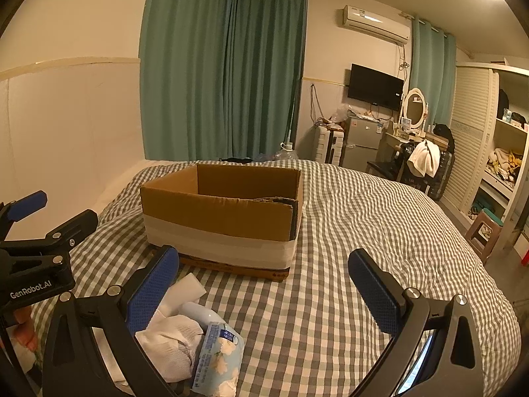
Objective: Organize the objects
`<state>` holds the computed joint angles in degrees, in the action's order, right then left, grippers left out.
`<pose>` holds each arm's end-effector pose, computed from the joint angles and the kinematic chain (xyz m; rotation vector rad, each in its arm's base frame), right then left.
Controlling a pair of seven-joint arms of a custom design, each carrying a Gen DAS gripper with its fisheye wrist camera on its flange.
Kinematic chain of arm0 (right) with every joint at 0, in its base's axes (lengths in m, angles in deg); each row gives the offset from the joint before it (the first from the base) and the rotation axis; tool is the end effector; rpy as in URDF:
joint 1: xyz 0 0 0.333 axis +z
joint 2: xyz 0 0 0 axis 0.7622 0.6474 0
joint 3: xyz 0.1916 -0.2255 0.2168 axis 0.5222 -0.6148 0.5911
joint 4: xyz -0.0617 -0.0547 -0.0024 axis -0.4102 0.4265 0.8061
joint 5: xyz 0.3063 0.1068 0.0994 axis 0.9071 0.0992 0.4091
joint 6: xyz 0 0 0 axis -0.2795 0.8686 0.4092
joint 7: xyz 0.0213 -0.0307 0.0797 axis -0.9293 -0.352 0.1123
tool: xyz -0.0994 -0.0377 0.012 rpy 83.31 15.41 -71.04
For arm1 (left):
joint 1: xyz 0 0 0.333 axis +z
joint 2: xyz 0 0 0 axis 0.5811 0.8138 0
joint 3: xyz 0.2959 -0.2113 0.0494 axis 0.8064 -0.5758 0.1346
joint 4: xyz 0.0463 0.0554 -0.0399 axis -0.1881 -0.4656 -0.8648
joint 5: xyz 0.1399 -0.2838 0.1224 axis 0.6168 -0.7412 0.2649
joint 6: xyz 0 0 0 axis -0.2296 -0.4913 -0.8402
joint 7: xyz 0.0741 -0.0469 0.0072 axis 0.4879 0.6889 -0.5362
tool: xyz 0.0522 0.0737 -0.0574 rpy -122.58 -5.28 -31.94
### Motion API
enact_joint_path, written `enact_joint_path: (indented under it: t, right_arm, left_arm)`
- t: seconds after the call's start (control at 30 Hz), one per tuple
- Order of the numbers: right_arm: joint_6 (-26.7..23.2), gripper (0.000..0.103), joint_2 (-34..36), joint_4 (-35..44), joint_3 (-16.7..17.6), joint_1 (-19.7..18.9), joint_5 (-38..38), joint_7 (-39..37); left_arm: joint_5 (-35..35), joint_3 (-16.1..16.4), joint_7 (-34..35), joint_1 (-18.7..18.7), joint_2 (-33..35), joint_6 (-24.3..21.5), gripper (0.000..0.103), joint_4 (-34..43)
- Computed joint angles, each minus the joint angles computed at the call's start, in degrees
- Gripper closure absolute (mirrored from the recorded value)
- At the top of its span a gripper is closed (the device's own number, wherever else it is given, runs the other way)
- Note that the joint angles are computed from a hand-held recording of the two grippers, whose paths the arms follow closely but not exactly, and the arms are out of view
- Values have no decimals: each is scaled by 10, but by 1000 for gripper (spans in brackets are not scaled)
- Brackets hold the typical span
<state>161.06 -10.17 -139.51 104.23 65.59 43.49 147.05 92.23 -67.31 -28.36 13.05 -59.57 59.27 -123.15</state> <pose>0.6691 0.3196 0.4070 -1.9013 0.9618 -0.6702 0.5671 -0.2718 0.4073 -1.7877 1.0785 -0.6377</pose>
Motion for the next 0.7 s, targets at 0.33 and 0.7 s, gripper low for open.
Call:
enact_joint_path:
  t: [0.33, 0.7]
  right_arm:
    - [-13, 0, 7, 9, 6, -2, -3, -5]
    - [-4, 0, 10, 0, 32, -23, -13, -9]
  left_arm:
    - [-8, -1, 3, -1, 0, 0, 0, 0]
    - [-14, -2, 9, -6, -2, -4, 0, -2]
